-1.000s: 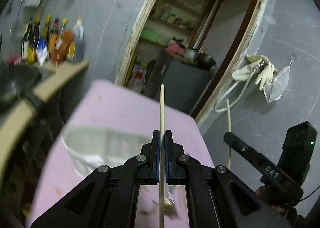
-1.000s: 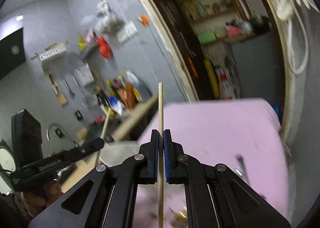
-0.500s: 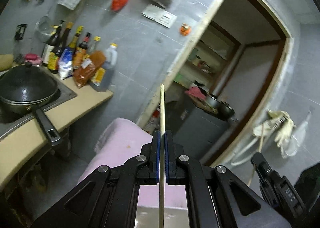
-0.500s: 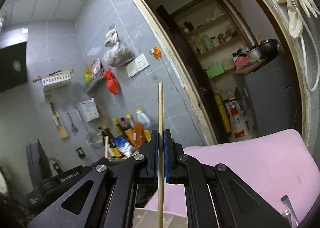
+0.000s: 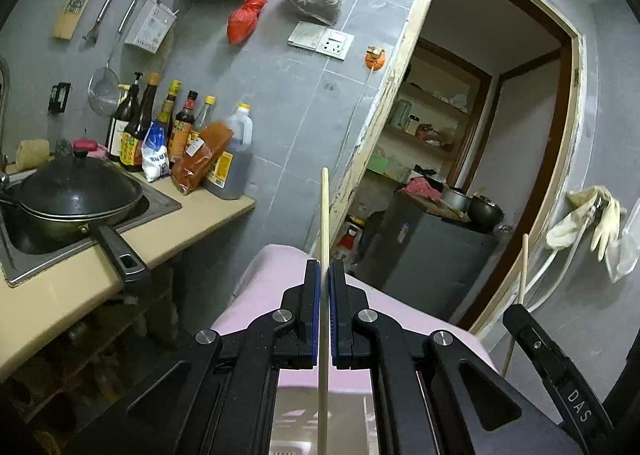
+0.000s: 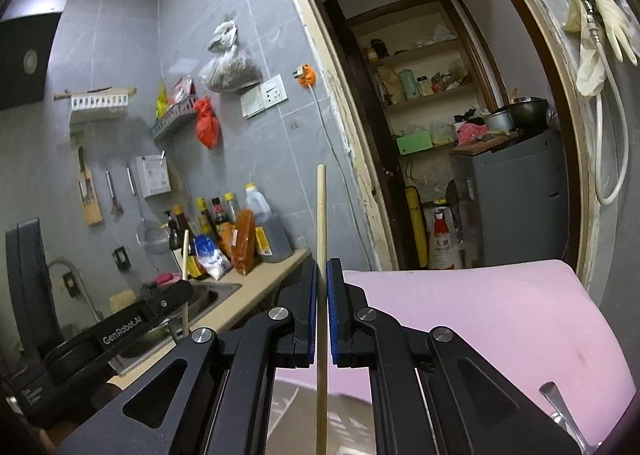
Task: Organize utensils
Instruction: 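Carry the chopsticks over the white caddy and drop them in with both tools, then grasp the gold spoon with the left tool while the right tool grasps a steel spoon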
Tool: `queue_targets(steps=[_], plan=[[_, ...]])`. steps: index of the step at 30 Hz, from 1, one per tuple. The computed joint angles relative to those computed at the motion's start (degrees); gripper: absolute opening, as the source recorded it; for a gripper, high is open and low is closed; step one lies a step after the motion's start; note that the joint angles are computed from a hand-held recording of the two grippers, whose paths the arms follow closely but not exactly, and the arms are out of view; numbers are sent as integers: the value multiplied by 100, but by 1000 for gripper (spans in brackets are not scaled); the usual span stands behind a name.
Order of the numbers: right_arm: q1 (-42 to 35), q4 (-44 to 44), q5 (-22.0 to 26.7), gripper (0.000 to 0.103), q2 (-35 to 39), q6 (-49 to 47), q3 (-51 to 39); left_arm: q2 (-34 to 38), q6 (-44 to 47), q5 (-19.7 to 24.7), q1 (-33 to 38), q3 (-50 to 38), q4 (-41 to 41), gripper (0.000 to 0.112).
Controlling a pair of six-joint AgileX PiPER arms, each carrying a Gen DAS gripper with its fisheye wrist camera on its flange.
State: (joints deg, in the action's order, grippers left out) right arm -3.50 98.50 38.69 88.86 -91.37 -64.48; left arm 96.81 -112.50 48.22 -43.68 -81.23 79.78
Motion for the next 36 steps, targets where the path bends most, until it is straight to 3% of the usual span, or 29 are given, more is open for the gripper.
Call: queue_targets(steps=[5, 9, 13, 16, 18, 19, 20, 22, 25, 31, 36], plan=[[-35, -47, 17, 4, -39, -82, 139, 15, 213, -50, -80, 99, -98, 2], [-158, -505, 120, 5, -102, 328, 109, -157, 701, -417, -23, 230, -614, 4], [-331, -985, 322, 19, -227, 822, 54, -298, 1079, -596, -44, 262, -1093, 20], [-473, -1228, 430, 22, -364, 1161, -15, -390, 1321, -518, -161, 166, -1296, 31], [-590, -1428, 502, 28, -440, 1445, -119, -419, 1639, -437, -235, -11, -1497, 40], [-666, -1521, 534, 37, -488, 1589, -176, -420, 1792, -363, -288, -126, -1575, 49], [-731, -1560, 551, 52, -534, 1672, -203, -405, 1953, -252, -340, -260, -1650, 54], [-954, -1623, 633, 68, -634, 1853, -287, -345, 2310, -9, -458, -564, -1798, 71], [-1297, -1888, 808, 76, -730, 2117, -497, -238, 2737, 202, -637, -988, -1904, 84], [-2085, -2091, 1268, 101, -840, 2256, -841, 37, 3029, 700, -1070, -1660, -1758, 92], [-2670, -2250, 1641, 103, -862, 2150, -1048, 243, 3275, 974, -1377, -2042, -1613, 93]])
